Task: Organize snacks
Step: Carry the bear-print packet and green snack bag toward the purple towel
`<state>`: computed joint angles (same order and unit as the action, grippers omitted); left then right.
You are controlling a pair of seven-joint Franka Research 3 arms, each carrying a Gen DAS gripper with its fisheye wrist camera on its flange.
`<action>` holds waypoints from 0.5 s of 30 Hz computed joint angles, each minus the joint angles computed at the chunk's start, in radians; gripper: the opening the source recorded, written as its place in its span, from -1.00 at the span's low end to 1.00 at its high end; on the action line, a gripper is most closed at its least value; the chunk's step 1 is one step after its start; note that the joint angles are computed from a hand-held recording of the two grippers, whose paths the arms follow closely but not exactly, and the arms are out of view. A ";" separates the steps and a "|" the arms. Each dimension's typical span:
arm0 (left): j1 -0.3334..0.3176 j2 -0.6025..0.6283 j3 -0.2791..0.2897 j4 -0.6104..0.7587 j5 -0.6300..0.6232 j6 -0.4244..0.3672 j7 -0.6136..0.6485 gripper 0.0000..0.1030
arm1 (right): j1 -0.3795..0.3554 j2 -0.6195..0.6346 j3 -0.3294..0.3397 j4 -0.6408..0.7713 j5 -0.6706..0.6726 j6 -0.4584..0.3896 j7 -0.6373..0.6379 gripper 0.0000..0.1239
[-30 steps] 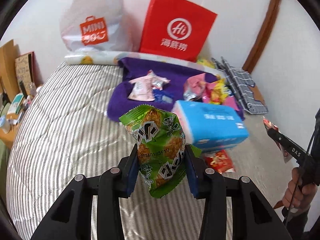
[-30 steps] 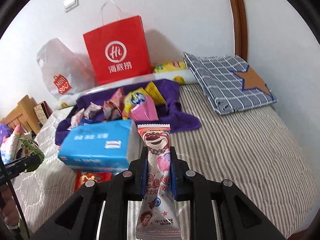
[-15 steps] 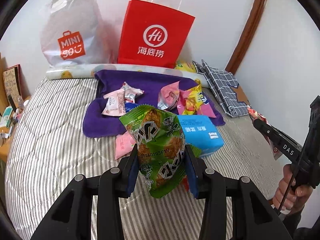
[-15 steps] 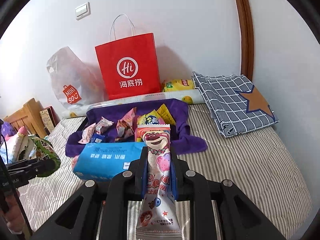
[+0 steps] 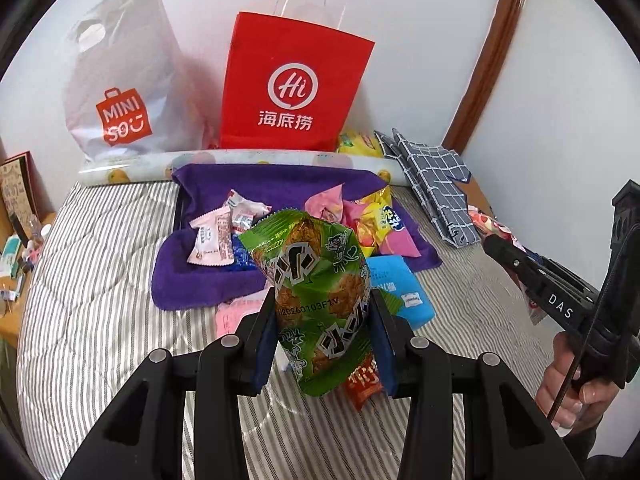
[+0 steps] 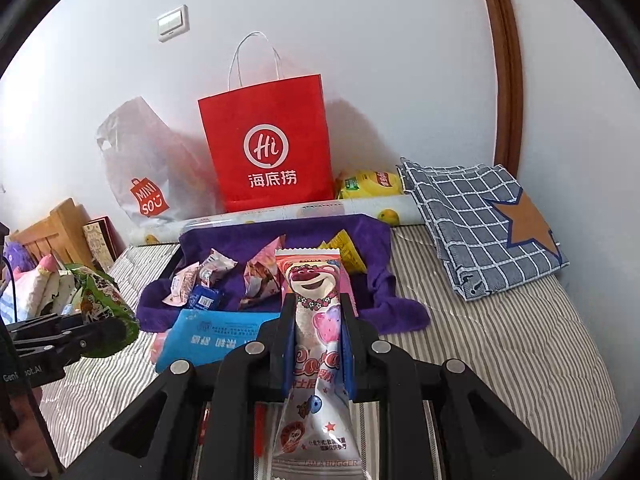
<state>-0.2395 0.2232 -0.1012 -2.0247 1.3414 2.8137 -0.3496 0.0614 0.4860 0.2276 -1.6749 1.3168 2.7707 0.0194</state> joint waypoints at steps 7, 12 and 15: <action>0.001 0.018 0.005 0.028 -0.028 -0.003 0.041 -0.19 | 0.009 0.026 0.008 0.043 -0.030 -0.005 0.027 -0.71; 0.003 0.032 0.014 0.049 -0.057 0.001 0.082 -0.19 | 0.016 0.049 0.018 0.079 -0.059 0.006 0.053 -0.71; 0.001 0.038 0.020 0.063 -0.067 -0.005 0.109 -0.19 | 0.015 0.063 0.030 0.101 -0.065 0.013 0.051 -0.71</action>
